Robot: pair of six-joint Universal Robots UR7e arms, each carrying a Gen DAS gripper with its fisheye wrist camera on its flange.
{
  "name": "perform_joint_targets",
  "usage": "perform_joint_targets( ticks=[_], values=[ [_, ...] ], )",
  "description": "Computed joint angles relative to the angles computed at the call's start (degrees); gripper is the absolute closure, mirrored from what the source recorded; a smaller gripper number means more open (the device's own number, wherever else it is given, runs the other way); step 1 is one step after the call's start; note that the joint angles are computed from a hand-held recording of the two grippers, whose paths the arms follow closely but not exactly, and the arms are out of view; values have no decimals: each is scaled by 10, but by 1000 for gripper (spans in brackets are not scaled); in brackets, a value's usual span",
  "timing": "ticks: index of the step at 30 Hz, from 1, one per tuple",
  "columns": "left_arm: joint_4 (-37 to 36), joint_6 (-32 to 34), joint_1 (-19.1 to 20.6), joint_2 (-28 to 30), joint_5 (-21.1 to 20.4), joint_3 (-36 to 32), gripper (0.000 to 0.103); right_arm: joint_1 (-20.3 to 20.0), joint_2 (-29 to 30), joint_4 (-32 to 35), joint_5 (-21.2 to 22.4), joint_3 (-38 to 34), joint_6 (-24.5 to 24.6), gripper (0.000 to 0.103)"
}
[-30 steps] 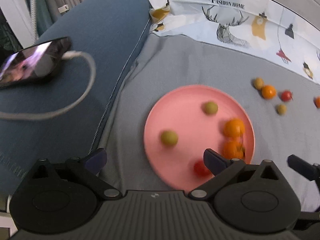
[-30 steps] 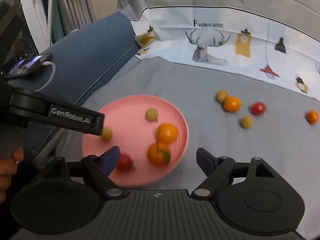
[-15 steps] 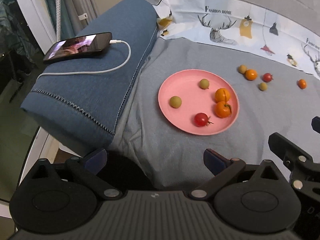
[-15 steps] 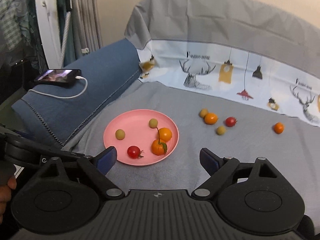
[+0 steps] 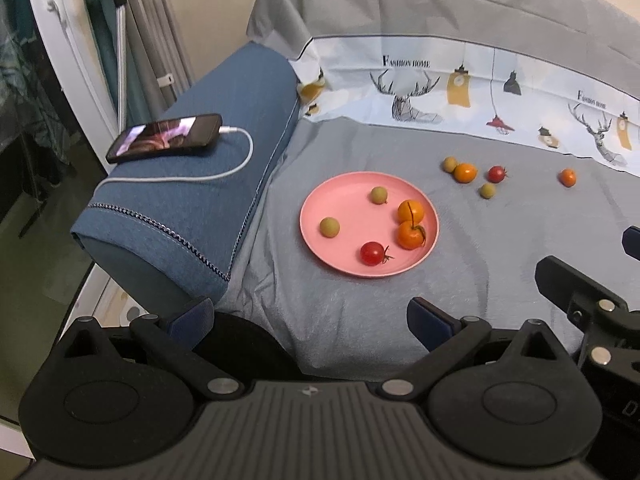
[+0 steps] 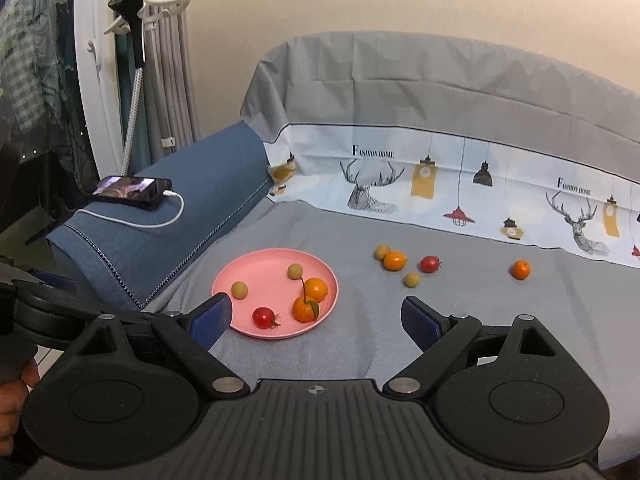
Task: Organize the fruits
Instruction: 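Withdraw both open tools from the pink plate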
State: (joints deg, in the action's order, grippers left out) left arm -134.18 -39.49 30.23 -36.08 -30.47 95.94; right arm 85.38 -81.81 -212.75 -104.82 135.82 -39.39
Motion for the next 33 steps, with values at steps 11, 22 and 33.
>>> perform_joint_targets(
  ticks=[11,22,33],
  values=[
    [-12,3,-10,-9,5,15,0,4,-7,-10,2,12,-2,10],
    [-7,0,-10,-10,3,14,0,6,-11,-2,-2,12,1,10],
    [9,-3,-4,-3,-5,5,0,0,-11,24,-1,3,9,10]
  ],
)
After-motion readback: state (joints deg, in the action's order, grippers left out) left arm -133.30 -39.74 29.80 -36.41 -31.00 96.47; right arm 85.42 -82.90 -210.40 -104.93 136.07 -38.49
